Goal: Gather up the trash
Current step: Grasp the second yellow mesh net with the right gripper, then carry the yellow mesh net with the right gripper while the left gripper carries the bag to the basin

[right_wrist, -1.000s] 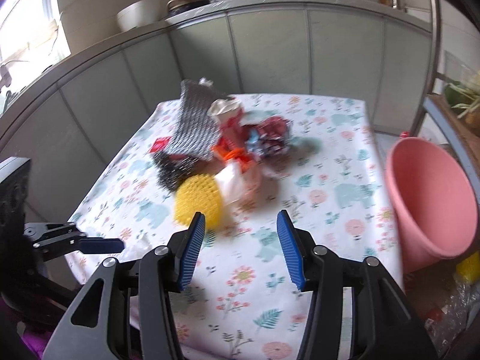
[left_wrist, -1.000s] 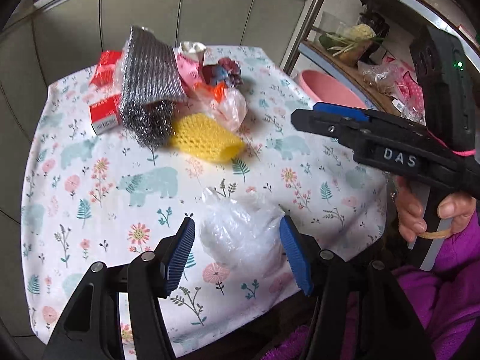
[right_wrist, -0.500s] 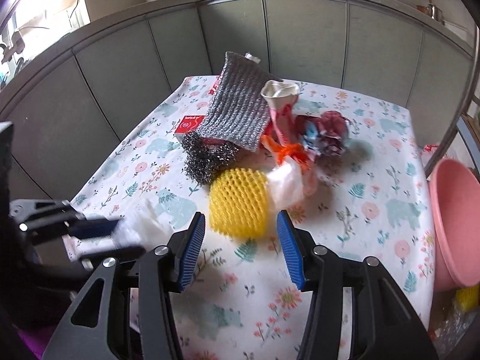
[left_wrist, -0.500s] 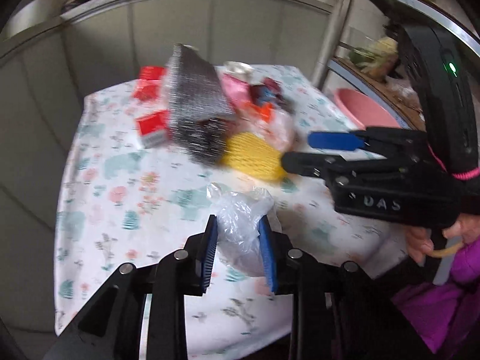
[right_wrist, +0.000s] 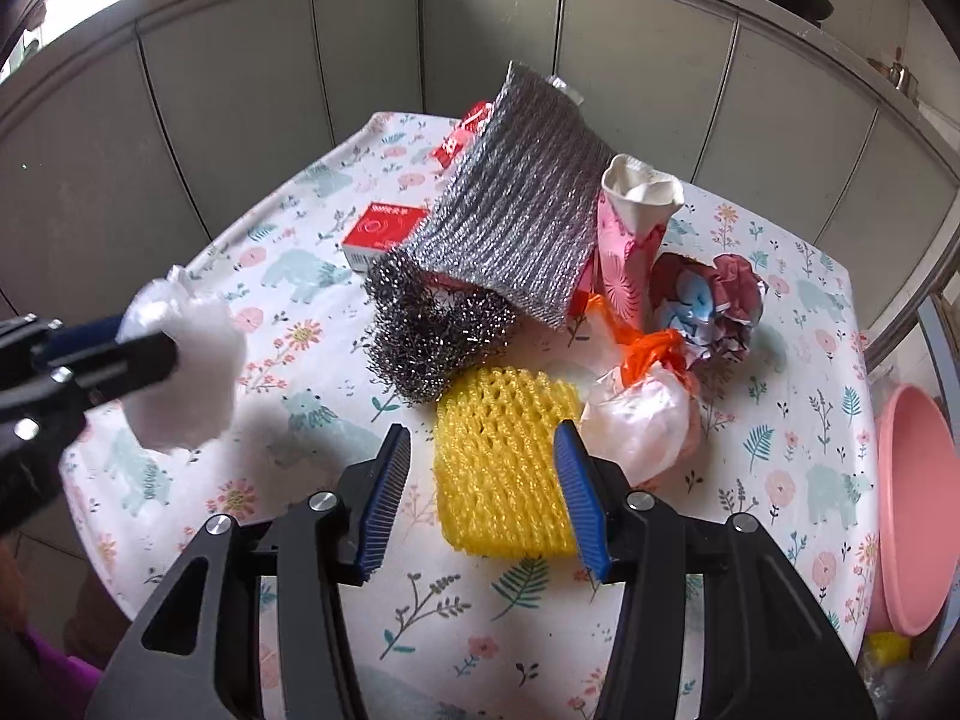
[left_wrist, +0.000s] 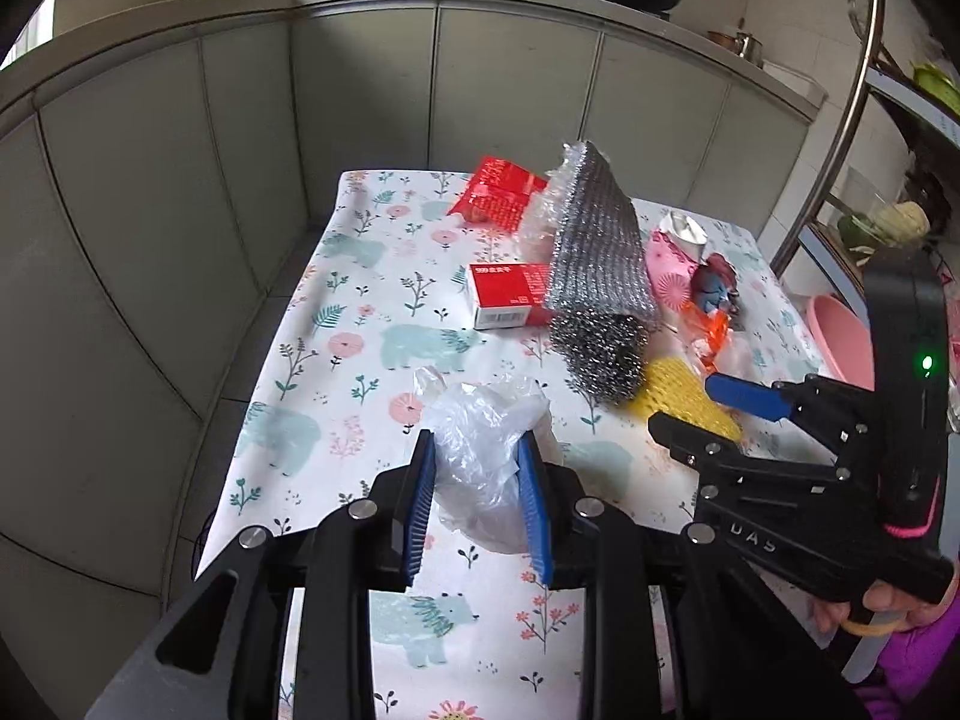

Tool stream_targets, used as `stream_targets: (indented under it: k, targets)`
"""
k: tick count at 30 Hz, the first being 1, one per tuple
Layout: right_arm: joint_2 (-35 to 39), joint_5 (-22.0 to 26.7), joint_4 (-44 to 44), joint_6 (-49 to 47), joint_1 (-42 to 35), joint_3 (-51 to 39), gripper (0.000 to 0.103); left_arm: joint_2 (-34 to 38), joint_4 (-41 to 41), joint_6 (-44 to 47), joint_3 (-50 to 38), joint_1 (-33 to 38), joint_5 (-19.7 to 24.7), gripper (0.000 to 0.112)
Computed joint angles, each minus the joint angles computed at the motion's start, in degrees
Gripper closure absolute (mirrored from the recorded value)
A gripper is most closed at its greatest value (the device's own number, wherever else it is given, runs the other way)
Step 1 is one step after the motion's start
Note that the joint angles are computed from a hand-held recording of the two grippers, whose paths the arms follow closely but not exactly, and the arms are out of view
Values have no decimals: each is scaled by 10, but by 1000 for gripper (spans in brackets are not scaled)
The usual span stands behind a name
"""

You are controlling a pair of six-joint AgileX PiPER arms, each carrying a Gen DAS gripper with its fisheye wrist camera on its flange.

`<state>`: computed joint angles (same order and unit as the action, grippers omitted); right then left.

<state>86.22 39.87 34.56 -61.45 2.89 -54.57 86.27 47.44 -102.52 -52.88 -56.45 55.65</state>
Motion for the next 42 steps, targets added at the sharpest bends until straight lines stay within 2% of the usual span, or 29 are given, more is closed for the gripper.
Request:
stream_targets:
  k: [8,14,15,17,22,25,31,42]
  targets:
    - [7,-45,-20,14,25,16,53,2,4,-27,4,0,21,86]
    - [8,-52,-6,-4,25,23,53,-1,6,-37,9,4,25,86]
    - [7,-52,-3,-7,24,24,55,-2,5,-37,10,4,24,86]
    - [8,-49,-1,-8,23,23,67,-3,6,-36,11,4,24,86]
    - [8,-31,6,-18,10,18,83,-1,8,-34,6,3,32,86]
    - [2,-17,17,-31,-1,17,88,2,8,-31,-1,1,39,86]
    - [-22,16,38,-63,-20,20,91,8,8,-22,-13,0,51,86]
    - [-70,131,99,-122,-97,4,91,20,10,-7,-36,-4,68,86]
